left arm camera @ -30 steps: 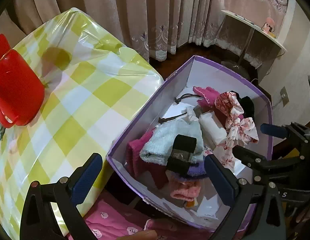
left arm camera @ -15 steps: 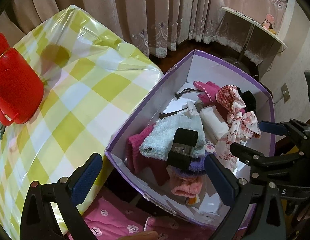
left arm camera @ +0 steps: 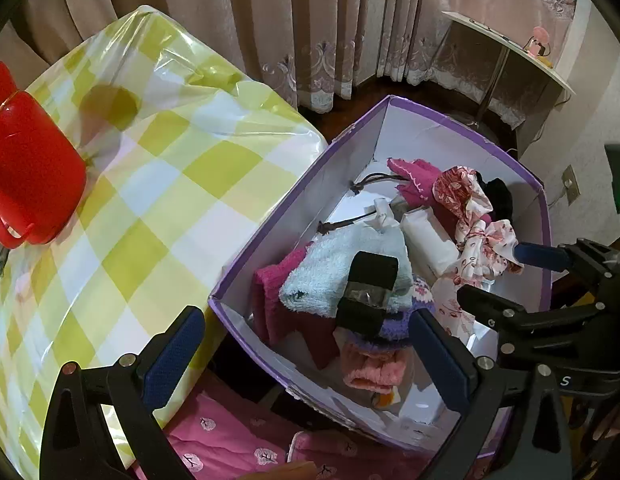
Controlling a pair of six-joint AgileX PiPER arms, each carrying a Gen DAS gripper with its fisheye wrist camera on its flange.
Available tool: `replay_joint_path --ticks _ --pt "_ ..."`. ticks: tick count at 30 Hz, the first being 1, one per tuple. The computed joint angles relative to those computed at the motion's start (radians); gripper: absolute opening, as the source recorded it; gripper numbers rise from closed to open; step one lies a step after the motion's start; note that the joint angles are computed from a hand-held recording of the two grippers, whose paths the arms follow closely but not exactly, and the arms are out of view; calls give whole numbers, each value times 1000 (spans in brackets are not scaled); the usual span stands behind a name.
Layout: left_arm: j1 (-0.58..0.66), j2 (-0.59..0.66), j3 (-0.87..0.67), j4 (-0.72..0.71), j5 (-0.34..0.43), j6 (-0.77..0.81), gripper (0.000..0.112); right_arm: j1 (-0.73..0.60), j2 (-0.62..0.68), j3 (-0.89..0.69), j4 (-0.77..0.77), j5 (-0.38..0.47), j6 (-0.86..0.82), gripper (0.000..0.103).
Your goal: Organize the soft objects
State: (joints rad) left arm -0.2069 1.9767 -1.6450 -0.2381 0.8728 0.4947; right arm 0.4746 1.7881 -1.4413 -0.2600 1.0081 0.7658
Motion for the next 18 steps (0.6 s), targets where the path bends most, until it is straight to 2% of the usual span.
replay_joint_path --ticks 10,18 --pt "0 4 -3 9 1 -9 103 -8 8 1 11 -7 -8 84" --pt "9 22 -28 -4 34 0 103 -2 9 3 10 -8 2 84"
